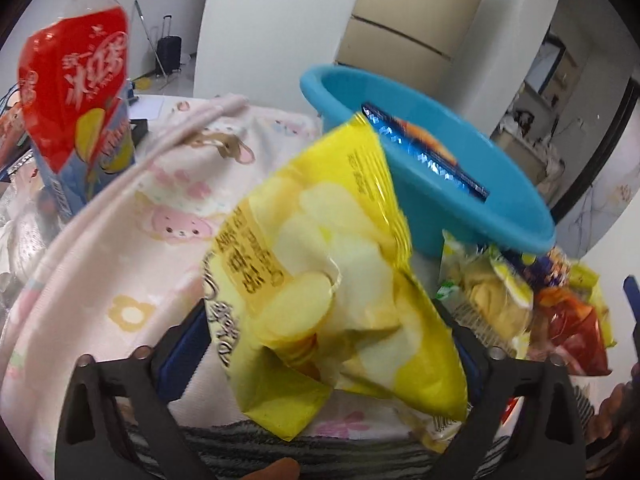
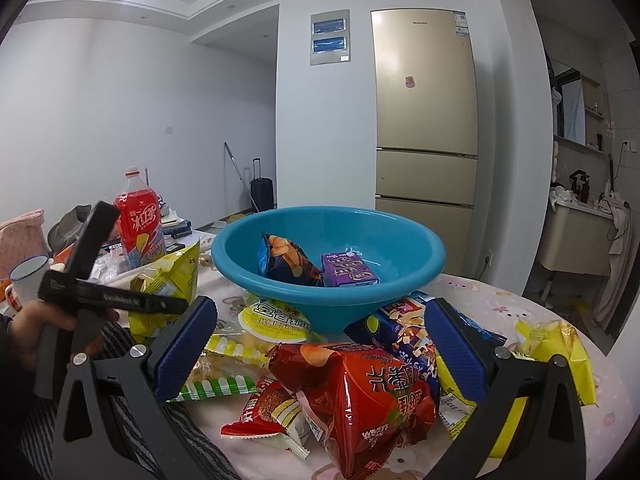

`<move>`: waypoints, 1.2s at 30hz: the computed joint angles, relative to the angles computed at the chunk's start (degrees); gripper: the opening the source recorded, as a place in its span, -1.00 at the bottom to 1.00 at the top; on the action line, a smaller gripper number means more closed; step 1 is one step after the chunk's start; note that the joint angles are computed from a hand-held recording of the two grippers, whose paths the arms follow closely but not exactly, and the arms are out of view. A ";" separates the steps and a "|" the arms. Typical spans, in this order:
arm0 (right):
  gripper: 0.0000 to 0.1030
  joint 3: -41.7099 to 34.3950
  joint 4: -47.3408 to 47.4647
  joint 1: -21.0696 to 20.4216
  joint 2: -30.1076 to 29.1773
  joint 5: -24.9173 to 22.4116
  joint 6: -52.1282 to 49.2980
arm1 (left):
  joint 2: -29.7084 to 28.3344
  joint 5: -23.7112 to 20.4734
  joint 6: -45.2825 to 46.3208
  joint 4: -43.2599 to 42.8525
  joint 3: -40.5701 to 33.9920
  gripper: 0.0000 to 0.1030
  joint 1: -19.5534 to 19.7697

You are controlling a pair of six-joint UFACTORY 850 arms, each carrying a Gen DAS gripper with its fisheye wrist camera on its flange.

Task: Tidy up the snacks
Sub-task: 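Grasp the yellow chip bag with the left tool while the right tool grasps another yellow bag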

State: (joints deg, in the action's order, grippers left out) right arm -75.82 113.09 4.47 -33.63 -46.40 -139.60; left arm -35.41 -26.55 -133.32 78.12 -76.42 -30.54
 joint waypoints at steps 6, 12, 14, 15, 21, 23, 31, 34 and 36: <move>1.00 -0.13 -0.17 0.03 -0.06 0.19 0.47 | 0.45 -1.37 -0.18 0.00 0.48 0.48 -0.58; 1.00 -0.20 -0.69 -0.08 -0.02 -0.17 0.54 | 2.19 -5.68 -5.87 6.49 2.13 0.48 -2.19; 1.00 -0.68 -1.48 -0.57 -0.28 -0.96 1.90 | 2.77 -7.64 -7.37 7.83 2.63 0.48 -2.75; 1.00 -1.66 -3.32 -1.16 -0.84 -2.00 4.77 | 3.13 -8.52 -8.40 8.68 2.98 0.48 -2.98; 1.00 -6.31 -2.76 -4.99 -3.78 -5.14 13.11 | 5.28 -10.77 -14.22 13.44 5.06 0.48 -3.64; 1.00 -6.57 1.69 -6.05 -3.99 -4.32 10.17 | 5.40 -11.36 -13.98 13.45 5.09 0.48 -3.90; 1.00 -12.56 -1.28 -6.36 -6.91 8.62 12.85 | 5.59 -11.72 -13.67 13.76 5.25 0.48 -4.32; 1.00 -16.41 -13.73 -6.21 -9.20 11.06 21.99 | 5.59 -11.70 -13.66 13.58 5.20 0.48 -4.34; 1.00 -17.43 -19.35 -5.96 -9.83 11.81 24.97 | 5.62 -11.69 -13.54 13.49 5.24 0.48 -4.34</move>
State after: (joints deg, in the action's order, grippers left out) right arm -93.24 93.74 -1.49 -43.46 -34.58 -114.63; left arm -29.78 -38.25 -146.86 91.60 -71.17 -34.88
